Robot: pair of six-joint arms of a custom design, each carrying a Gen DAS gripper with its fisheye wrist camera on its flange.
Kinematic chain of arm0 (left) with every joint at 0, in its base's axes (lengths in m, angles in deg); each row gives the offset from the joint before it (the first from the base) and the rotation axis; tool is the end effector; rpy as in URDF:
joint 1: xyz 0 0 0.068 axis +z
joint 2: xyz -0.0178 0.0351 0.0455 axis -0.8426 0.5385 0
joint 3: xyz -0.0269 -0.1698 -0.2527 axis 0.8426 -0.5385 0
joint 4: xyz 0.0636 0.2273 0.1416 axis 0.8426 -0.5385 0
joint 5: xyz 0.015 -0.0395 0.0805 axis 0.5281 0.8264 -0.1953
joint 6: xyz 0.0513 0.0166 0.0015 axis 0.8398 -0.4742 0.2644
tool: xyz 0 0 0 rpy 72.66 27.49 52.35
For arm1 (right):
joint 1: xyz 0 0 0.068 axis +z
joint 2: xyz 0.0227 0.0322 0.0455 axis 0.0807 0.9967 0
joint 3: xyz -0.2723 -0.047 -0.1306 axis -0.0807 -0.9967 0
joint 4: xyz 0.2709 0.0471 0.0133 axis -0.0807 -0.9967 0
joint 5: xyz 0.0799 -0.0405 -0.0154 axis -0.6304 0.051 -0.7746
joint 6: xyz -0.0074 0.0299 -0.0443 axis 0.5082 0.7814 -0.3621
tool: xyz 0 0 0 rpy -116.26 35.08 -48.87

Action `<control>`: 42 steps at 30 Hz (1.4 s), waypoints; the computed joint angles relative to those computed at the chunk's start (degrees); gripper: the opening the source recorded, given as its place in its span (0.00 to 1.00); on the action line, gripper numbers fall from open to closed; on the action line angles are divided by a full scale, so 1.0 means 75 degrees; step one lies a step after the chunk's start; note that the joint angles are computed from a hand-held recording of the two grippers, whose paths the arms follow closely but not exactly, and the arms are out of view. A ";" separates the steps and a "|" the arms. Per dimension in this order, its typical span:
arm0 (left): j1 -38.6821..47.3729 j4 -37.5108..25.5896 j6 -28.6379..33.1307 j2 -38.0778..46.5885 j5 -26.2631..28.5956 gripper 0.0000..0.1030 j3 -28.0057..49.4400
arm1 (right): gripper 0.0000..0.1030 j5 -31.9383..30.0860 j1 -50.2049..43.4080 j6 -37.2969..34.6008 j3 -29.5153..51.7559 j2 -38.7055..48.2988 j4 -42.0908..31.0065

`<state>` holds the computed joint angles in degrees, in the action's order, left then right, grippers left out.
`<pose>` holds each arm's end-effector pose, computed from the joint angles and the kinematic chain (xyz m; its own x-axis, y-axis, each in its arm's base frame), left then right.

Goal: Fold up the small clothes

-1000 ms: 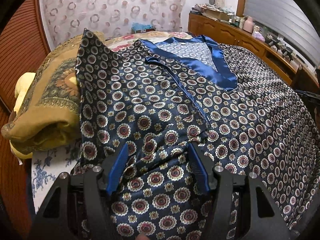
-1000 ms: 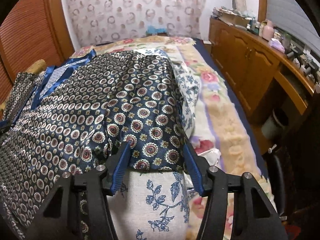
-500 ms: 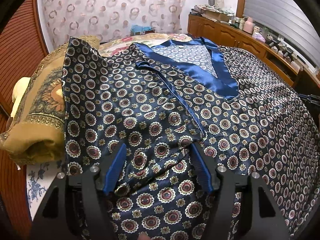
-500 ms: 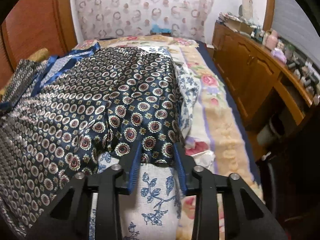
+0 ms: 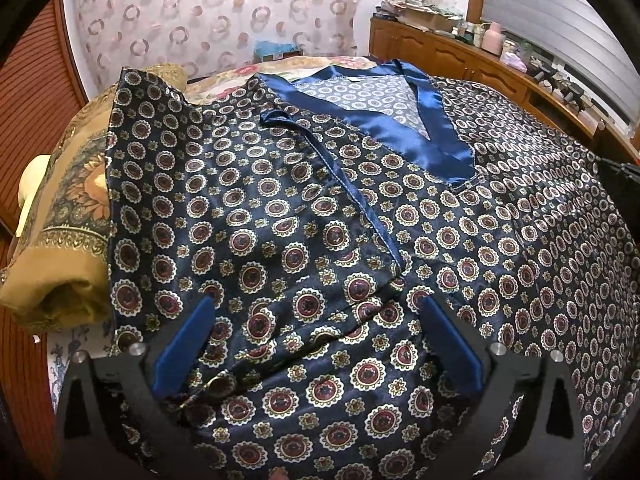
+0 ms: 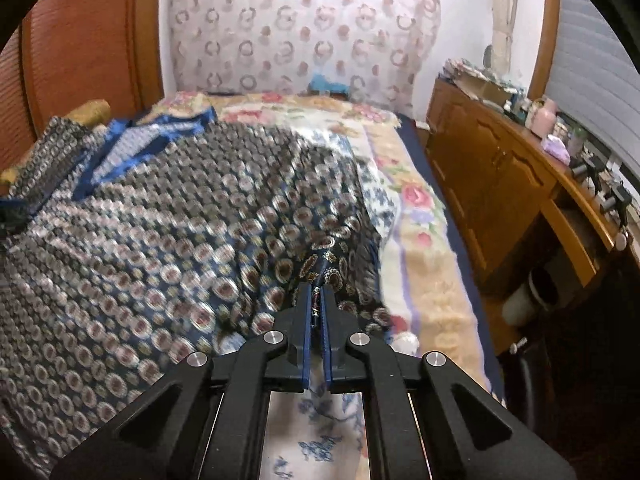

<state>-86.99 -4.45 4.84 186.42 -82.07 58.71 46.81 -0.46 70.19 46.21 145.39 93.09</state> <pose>0.2144 -0.1162 -0.0061 -0.7707 0.1991 -0.6052 0.2642 0.9643 -0.0192 0.2132 -0.0139 0.0304 -0.6789 -0.2058 -0.7048 -0.2022 0.9752 -0.0900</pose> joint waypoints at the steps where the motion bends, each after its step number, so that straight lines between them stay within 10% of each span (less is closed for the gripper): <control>1: 0.0009 0.0003 0.0008 0.0001 0.0005 1.00 -0.0002 | 0.02 -0.0043 0.0101 0.0073 -0.0043 -0.0146 -0.0010; 22: -0.0197 0.0949 -0.0238 -0.0051 -0.0343 1.00 -0.0455 | 0.03 0.0515 0.2691 0.1225 0.0615 0.0834 -0.0372; 32: -0.1171 0.2338 -0.0803 -0.0945 -0.1359 1.00 -0.1458 | 0.44 0.0485 0.2161 0.1209 -0.0532 -0.0898 -0.0065; 42: -0.1797 0.1949 -0.1088 -0.1287 -0.1621 1.00 -0.1333 | 0.47 0.0105 0.0322 0.0700 0.0313 -0.0601 -0.1170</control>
